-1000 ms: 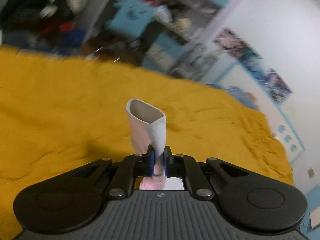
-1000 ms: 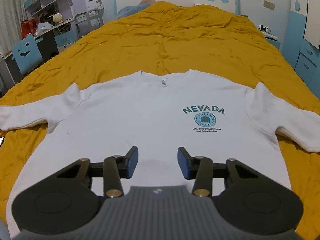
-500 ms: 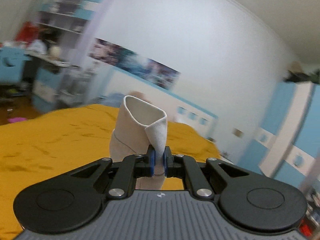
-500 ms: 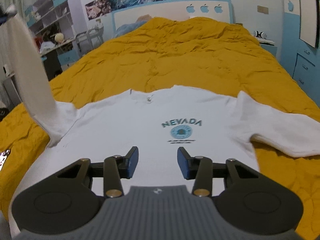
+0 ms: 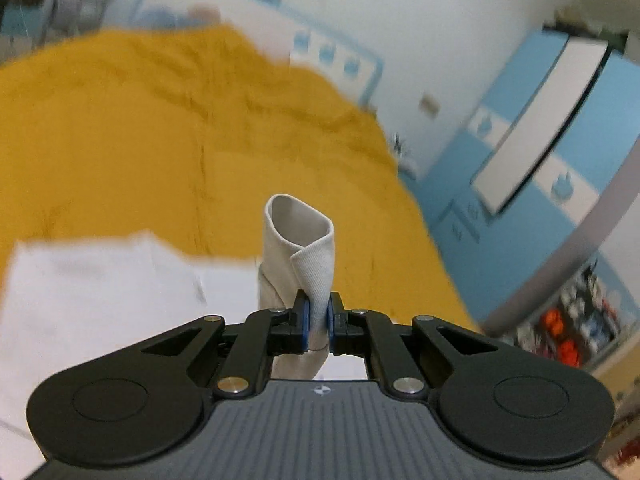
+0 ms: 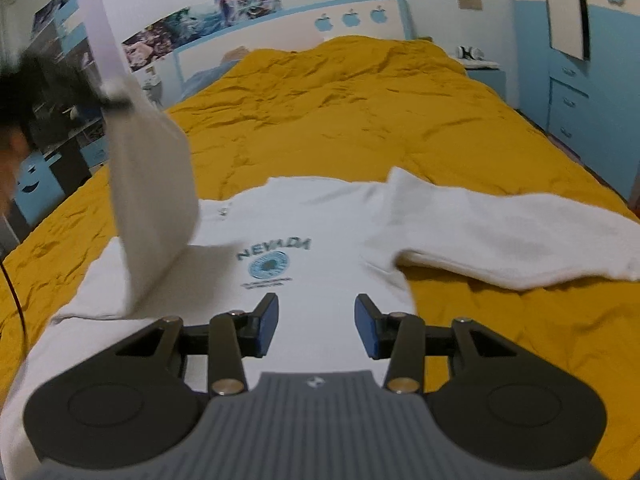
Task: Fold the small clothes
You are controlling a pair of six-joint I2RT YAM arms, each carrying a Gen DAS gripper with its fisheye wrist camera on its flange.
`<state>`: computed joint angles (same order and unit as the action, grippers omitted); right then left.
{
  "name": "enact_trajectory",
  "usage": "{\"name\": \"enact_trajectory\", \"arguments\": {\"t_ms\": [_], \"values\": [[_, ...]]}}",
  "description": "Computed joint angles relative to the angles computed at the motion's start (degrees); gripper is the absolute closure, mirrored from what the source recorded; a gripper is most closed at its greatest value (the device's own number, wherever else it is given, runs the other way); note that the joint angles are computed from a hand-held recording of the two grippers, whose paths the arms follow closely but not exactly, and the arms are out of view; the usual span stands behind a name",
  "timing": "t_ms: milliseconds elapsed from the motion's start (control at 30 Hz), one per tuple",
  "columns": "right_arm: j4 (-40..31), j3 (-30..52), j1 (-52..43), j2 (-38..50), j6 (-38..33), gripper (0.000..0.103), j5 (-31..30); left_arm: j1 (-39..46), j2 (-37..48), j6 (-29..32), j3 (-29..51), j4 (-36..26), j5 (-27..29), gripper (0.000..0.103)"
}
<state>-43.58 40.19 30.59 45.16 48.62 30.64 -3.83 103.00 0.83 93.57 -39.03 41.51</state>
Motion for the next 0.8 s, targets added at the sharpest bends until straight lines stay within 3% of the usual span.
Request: {"name": "enact_trajectory", "arguments": {"t_ms": [167,233,300,367,467,600,800], "values": [[0.2,-3.2,-3.3,-2.6,-0.2,0.063,-2.6,-4.5,0.9,4.0,-10.0,0.7,-2.4,0.094],[0.5,-3.8,-4.0,-2.7,-0.4,0.063,-3.2,-5.5,2.4,4.8,-9.6,-1.7,-1.9,0.09],[1.1,-4.0,-5.2,-2.3,-1.2,0.063,-4.1,-4.9,4.2,8.3,-6.8,-8.4,0.8,0.075],[2.3,-4.3,-6.8,-1.7,-2.5,0.063,-5.3,-3.9,5.2,12.9,-4.5,-13.5,4.1,0.05],[4.5,-4.2,-8.5,-0.2,-4.2,0.063,-6.7,-0.8,5.6,19.1,-2.2,-18.6,7.6,0.032],[9.7,-3.9,-10.2,3.5,-6.6,0.055,-9.4,5.3,8.7,26.7,5.9,-27.1,9.4,0.032],[17.1,-3.7,-16.7,10.4,-10.4,0.052,-15.3,16.6,16.6,27.2,17.5,-23.4,3.2,0.032]]}}
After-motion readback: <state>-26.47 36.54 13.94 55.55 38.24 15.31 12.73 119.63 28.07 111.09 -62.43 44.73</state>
